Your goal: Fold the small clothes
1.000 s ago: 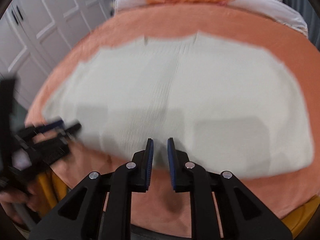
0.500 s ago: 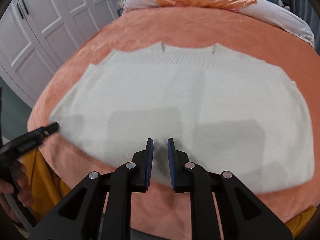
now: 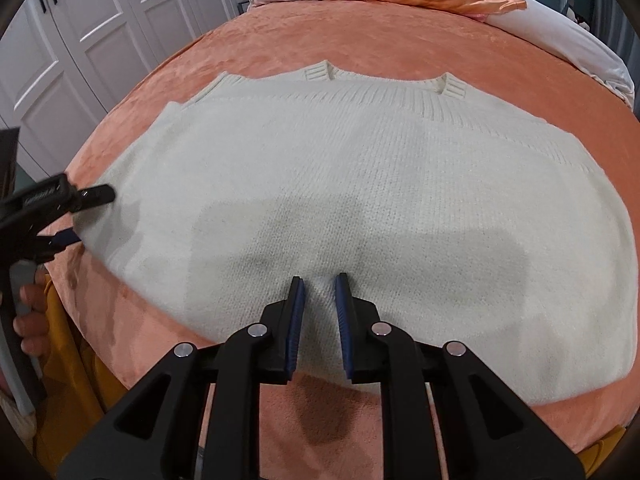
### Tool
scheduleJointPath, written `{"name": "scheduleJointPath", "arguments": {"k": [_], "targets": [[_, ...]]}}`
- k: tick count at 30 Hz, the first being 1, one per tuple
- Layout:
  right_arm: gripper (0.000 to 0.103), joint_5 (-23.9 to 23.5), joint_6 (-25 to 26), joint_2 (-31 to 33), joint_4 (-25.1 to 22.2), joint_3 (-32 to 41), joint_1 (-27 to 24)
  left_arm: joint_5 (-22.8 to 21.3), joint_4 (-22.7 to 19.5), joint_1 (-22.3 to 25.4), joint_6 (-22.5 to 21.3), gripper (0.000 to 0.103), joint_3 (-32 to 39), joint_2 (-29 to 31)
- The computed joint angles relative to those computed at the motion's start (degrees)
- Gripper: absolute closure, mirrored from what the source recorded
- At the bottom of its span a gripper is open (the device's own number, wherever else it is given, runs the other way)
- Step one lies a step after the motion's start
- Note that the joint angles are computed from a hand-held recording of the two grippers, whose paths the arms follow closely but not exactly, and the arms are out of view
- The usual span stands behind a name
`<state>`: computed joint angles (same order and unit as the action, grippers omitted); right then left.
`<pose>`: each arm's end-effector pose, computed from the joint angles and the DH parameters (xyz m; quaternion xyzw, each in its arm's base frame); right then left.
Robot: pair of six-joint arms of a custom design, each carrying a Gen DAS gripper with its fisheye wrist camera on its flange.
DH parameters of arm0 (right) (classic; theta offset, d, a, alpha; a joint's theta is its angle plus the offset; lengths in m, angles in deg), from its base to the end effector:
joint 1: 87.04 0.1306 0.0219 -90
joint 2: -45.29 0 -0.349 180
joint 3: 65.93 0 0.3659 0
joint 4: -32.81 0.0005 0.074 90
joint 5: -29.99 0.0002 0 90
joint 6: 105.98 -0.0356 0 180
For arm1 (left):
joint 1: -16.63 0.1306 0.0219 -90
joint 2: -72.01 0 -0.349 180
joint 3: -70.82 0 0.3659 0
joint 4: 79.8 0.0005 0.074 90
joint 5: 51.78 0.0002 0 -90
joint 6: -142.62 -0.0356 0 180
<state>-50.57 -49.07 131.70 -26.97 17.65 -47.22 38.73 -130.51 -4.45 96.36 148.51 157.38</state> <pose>0.3232 0.2612 0.3639 -0.0374 0.9677 0.0759 0.2373 0.3856 -0.1495 0.3361 -0.1878 0.9437 -0.1496 0.2276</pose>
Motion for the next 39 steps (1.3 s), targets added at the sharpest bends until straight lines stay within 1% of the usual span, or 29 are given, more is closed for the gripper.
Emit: {"name": "scheduleJointPath", "arguments": {"k": [1, 3, 4, 5, 6, 8, 9, 11, 12, 14, 16, 19, 21, 24, 26, 27, 29, 30, 31, 33, 34, 35, 36, 37, 38, 39], "targets": [[0.088, -0.11, -0.07, -0.12, 0.15, -0.13, -0.04, 1.66, 0.62, 0.12, 0.03, 0.029, 0.61, 0.71], [0.088, -0.54, -0.01, -0.54, 0.56, -0.58, -0.25, 4.33, 1.12, 0.12, 0.12, 0.059, 1.5, 1.54], [0.088, -0.71, -0.04, -0.75, 0.82, -0.82, -0.32, 2.69, -0.52, -0.57, -0.03, 0.061, 2.89, 2.2], [0.088, -0.78, -0.16, -0.82, 0.95, -0.89, -0.28, 1.64, -0.88, -1.03, -0.47, 0.076, 3.52, 2.18], [0.088, -1.01, -0.22, -1.09, 1.26, -1.16, -0.36, 1.63, -0.64, -1.26, -0.91, 0.08, 3.84, 1.85], [0.087, -1.45, -0.47, -1.51, 1.65, -1.5, -0.58, 1.94, 0.19, -2.03, -1.3, 0.082, 4.59, 0.57], [0.087, -1.8, -0.92, -1.92, 1.89, -1.76, -0.75, 1.89, 0.41, -2.56, -1.54, 0.083, 5.18, 0.1], [0.087, -2.43, -2.59, -3.08, 2.41, -2.34, -0.95, 0.62, -0.16, -5.13, -2.79, 0.084, 8.21, -0.2], [0.086, -3.28, -3.53, -4.19, 3.08, -3.04, -1.25, 0.02, -0.59, -6.07, -3.38, 0.084, 9.42, 0.08], [0.084, -4.79, -5.07, -7.09, 4.25, -4.89, -1.73, -1.74, -2.27, -9.48, -5.47, 0.084, 13.55, 1.47], [0.083, -4.9, -5.96, -9.53, 4.07, -6.23, -1.96, -3.62, -4.16, -13.54, -7.84, 0.085, 18.5, 4.24], [0.082, -4.91, -7.05, -14.81, 3.07, -9.47, -3.03, -5.13, -5.88, -18.2, -10.47, 0.087, 24.98, 9.35], [0.081, -5.21, -8.04, -19.14, 1.69, -12.08, -4.56, -5.52, -7.09, -21.38, -11.95, 0.089, 29.19, 13.24], [0.081, -5.33, -9.46, -24.99, -0.81, -15.57, -7.27, -4.8, -8.53, -25.3, -13.63, 0.091, 34.7, 19.19], [0.081, -6.05, -9.89, -27.84, -2.18, -17.33, -9.6, -3.93, -9.86, -27.27, -14.35, 0.091, 37.49, 22.76], [0.081, -6.45, -10.31, -29.75, -3.02, -18.42, -10.94, -3.52, -10.98, -28.55, -14.94, 0.091, 39.35, 25.48], [0.081, -7.54, -10.72, -32.24, -4.11, -19.88, -13.31, -3.51, -12.59, -30.08, -15.09, 0.091, 40.86, 28.65], [0.081, -8.37, -10.91, -33.53, -4.48, -20.54, -14.95, -4.08, -13.2, -30.72, -15.25, 0.091, 41.23, 29.9], [0.08, -9.03, -10.85, -34.24, -4.58, -20.85, -16.13, -5.69, -12.9, -31.35, -15.8, 0.091, 41.03, 30.6], [0.074, -10.29, -9.86, -35.02, -4.44, -20.79, -18.64, -8.29, -12.04, -32.3, -17.16, 0.088, 39.92, 30.08], [0.067, -10.73, -9.21, -35.06, -3.93, -20.54, -19.49, -8.73, -12.17, -32.5, -17.65, 0.086, 39.52, 29.39], [0.061, -11.66, -8.7, -35.0, -3.01, -20.23, -20.44, -8.4, -11.93, -32.49, -17.76, 0.083, 39.29, 28.89], [0.057, -13.75, -8.32, -34.63, -1.16, -19.75, -21.9, -8.02, -10.83, -32.65, -17.6, 0.083, 37.85, 27.5], [0.05, -16.16, -8.07, -34.11, 0.89, -19.32, -23.52, -6.52, -8.86, -32.38, -17.78, 0.082, 35.65, 25.33], [0.043, -18.13, -7.76, -33.65, 2.28, -19.05, -24.89, -5.99, -7.67, -32.34, -17.8, 0.076, 33.62, 23.35], [0.042, -20.66, -7.96, -32.29, 4.42, -18.47, -25.99, -6.11, -6.86, -32.35, -17.79, 0.067, 31.99, 21.79]]}}
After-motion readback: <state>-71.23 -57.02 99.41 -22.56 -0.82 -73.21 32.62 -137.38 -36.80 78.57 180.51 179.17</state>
